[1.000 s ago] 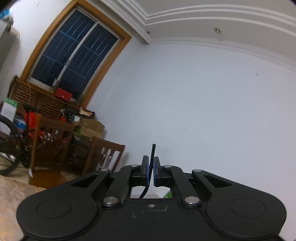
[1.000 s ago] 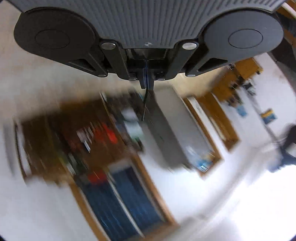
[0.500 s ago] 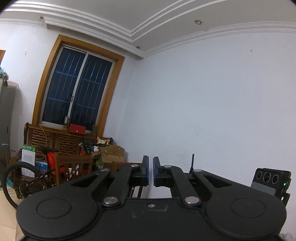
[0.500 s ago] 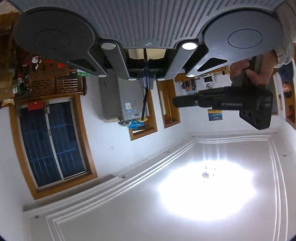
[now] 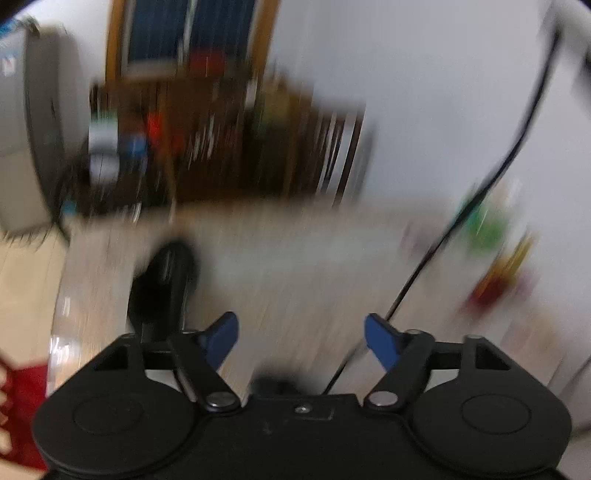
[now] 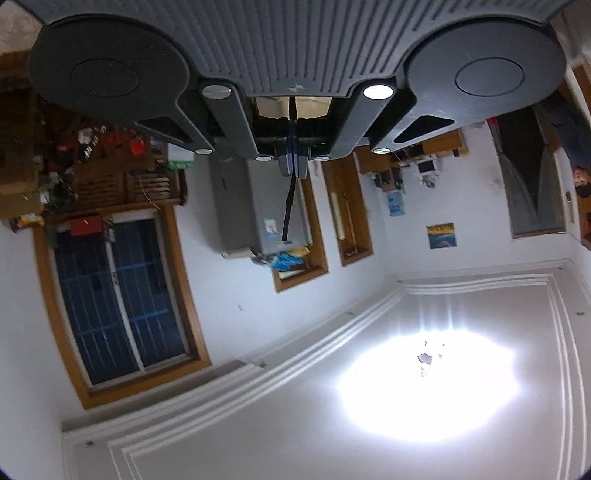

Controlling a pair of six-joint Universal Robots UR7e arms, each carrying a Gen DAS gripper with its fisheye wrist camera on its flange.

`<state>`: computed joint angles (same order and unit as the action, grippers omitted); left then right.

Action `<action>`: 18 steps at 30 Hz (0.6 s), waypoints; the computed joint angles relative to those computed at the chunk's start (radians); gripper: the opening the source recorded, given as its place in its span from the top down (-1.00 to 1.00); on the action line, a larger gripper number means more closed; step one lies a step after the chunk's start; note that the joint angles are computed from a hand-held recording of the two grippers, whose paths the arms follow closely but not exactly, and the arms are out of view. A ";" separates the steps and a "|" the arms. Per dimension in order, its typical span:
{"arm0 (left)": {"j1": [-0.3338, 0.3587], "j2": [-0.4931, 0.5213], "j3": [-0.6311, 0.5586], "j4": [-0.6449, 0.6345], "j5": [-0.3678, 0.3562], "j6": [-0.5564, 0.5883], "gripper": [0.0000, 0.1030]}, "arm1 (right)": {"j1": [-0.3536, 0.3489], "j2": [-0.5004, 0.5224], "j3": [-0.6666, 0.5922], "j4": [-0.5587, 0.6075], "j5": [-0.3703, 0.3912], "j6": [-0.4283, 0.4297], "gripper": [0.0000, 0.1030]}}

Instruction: Lace up shoes with both hands

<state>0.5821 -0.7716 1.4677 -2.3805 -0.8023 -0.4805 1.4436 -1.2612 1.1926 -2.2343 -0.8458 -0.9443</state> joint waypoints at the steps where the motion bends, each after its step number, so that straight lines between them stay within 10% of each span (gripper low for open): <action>1: 0.024 0.005 0.013 0.047 -0.028 -0.045 -0.22 | -0.006 -0.009 0.015 -0.015 -0.013 0.009 0.98; 6: 0.116 -0.014 0.157 -0.037 -0.168 -0.123 -0.08 | -0.050 -0.076 0.095 -0.099 -0.085 0.052 0.98; 13: 0.137 0.007 0.178 -0.045 -0.328 0.206 -0.08 | -0.062 -0.099 0.151 -0.207 -0.192 0.144 0.97; 18: 0.213 0.036 0.199 -0.219 -0.462 0.191 0.13 | -0.047 -0.097 0.179 -0.215 -0.244 0.176 0.97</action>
